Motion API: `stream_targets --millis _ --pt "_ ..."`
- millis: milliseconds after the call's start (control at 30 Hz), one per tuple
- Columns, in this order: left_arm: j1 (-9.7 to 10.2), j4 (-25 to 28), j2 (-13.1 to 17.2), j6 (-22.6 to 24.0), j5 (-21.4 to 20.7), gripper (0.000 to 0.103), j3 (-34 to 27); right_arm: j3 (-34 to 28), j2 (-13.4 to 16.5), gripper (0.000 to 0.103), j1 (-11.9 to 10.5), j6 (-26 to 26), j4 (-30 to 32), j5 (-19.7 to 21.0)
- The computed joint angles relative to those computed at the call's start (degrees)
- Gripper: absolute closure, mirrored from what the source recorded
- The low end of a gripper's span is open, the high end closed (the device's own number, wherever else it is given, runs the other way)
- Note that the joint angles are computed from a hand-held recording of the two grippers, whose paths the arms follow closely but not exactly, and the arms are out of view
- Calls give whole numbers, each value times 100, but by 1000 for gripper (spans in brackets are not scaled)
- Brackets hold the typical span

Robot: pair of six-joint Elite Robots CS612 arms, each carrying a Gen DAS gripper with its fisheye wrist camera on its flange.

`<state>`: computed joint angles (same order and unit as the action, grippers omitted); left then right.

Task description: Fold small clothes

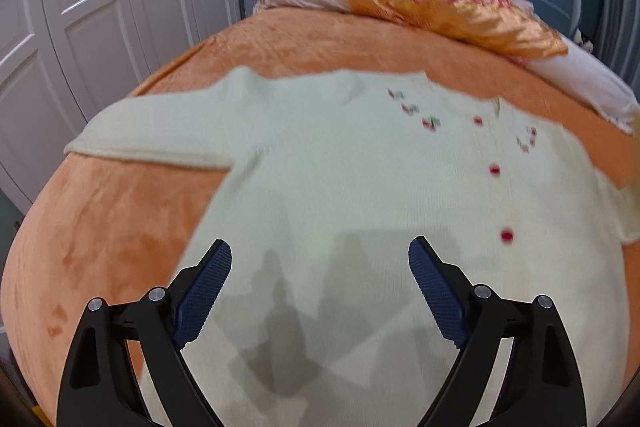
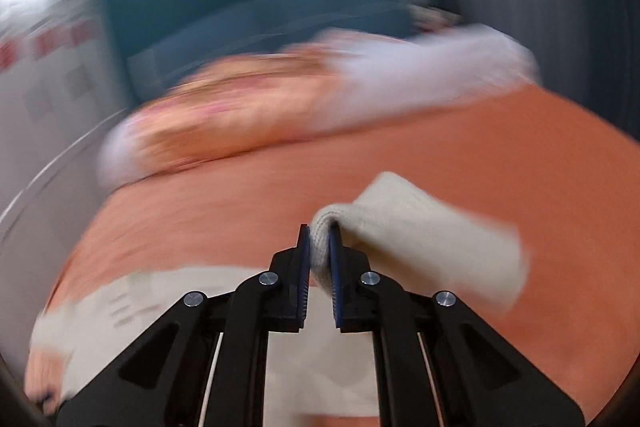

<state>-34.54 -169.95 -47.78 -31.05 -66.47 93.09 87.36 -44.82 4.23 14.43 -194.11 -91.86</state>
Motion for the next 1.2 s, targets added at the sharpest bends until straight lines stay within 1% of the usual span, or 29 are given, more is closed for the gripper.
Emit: stream_targets --millis 33,67,100,133,167,200,267,300,367,400,433,467,500,533,600,633,700,733,767,800,833,900,967,1000,1033,1067,1100,1167,1200 --pt "23 -17 12 -16 -9 15 -44 -253 138 95 166 -202 174 371" --pt "47 -45 24 -31 -30 16 -82 -423 248 95 272 -303 335 612" --pt "82 -98 38 -37 -108 16 -129 -698 441 94 433 -501 666 933" --pt "113 -128 56 -44 -187 15 -172 -838 546 93 510 -620 876 1054" --pt "149 -143 76 -53 -293 14 -223 -1061 730 92 646 -796 1260 1135" --pt "200 -130 111 -74 -471 14 -299 -1247 896 85 753 -960 1688 1218" --pt "314 -27 208 -179 -942 14 -475 -1350 1020 82 869 -1129 2149 1150" --pt "370 27 261 -234 -1182 14 -564 -1286 1018 82 909 -1146 2186 1043" --pt "461 128 389 -316 -1572 14 -747 -1085 932 81 858 -990 1955 1111" --pt "484 193 435 -363 -1658 14 -807 -876 827 73 804 -816 1706 1137" --pt "520 234 509 -418 -1810 14 -900 -641 702 61 734 -618 1423 1071" --pt "554 305 577 -499 -1954 14 -995 -458 585 57 648 -453 1215 986" --pt "609 376 662 -644 -2193 14 -1112 -287 504 51 571 -288 1033 876" --pt "646 391 720 -766 -2375 14 -1185 -66 389 49 488 -99 877 720" --pt "696 327 818 -1046 -2614 14 -1305 180 277 46 377 191 755 372" --pt "706 262 849 -1122 -2695 15 -1338 315 210 40 306 391 716 87" --pt "724 124 934 -1206 -2924 17 -1458 461 169 33 189 714 653 -190" --pt "725 94 966 -1212 -2983 29 -1509 505 156 32 107 1012 714 -248" --pt "735 94 1035 -1160 -3156 49 -1626 516 161 32 70 1170 764 -222" --pt "719 255 1054 -1129 -3100 56 -1709 505 184 32 12 1349 814 -158" --pt "694 334 1064 -1081 -2956 60 -1761 455 228 32 -26 1443 890 -105" --pt "671 370 1104 -868 -2761 92 -1882 391 255 32 -84 1357 1121 31" --pt "733 177 1139 -911 -2927 93 -1947 129 355 36 -56 1224 1607 32" --pt "748 55 1136 -909 -2924 94 -1961 24 399 55 -42 1101 1745 111" --pt "753 -48 1122 -875 -2871 94 -1953 21 384 74 -1 1025 1825 6" --pt "746 -166 1090 -756 -2739 94 -1945 -27 391 85 60 948 1803 -250" --pt "734 -236 1059 -657 -2619 94 -1922 37 359 94 81 972 1540 -266" --pt "709 -324 1020 -477 -2407 94 -1880 290 284 94 58 1174 629 -88" --pt "690 -259 1018 -376 -2244 94 -1861 335 288 94 74 1137 461 -151"
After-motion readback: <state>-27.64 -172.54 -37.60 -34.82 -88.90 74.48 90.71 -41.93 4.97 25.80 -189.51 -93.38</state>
